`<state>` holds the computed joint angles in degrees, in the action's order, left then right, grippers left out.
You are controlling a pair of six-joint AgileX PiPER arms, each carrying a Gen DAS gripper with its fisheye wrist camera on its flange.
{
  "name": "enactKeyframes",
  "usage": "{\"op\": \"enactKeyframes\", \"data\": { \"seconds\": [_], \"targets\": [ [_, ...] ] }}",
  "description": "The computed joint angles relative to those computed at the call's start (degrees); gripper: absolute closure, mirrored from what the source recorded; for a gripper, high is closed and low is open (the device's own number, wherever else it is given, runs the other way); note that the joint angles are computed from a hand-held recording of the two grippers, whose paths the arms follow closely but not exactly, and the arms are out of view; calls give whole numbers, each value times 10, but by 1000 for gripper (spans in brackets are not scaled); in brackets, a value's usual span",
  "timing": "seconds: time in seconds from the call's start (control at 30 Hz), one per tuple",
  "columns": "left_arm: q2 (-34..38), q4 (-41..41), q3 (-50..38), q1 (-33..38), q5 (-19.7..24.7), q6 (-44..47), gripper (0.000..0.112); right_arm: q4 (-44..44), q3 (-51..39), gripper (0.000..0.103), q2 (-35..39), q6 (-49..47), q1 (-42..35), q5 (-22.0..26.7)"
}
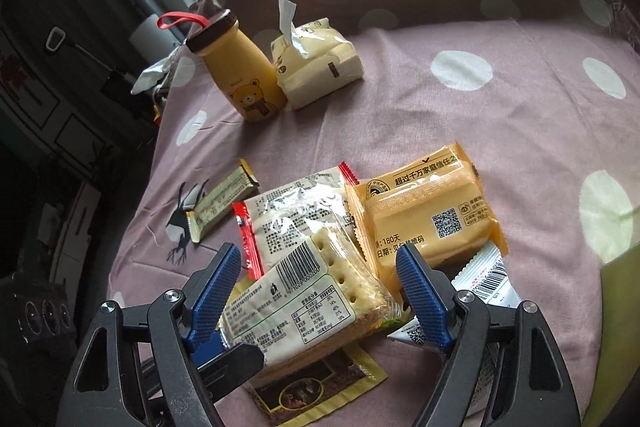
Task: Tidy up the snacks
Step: 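Close the left tool on the clear cracker pack and lift it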
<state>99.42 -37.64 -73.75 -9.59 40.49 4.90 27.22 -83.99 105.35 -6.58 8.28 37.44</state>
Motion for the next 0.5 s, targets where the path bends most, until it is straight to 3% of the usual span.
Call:
{"op": "enactKeyframes", "data": {
  "seconds": [0.07, 0.23, 0.5],
  "targets": [
    [8, -19, -7, 1, 6, 13, 68, -33, 2, 32, -2, 14, 11, -8],
    [-1, 24, -5, -11, -10, -25, 70, -94, 3, 49, -6, 52, 24, -3],
    [-44, 68, 12, -24, -18, -42, 69, -37, 50, 49, -53, 30, 16, -1]
  ]
}}
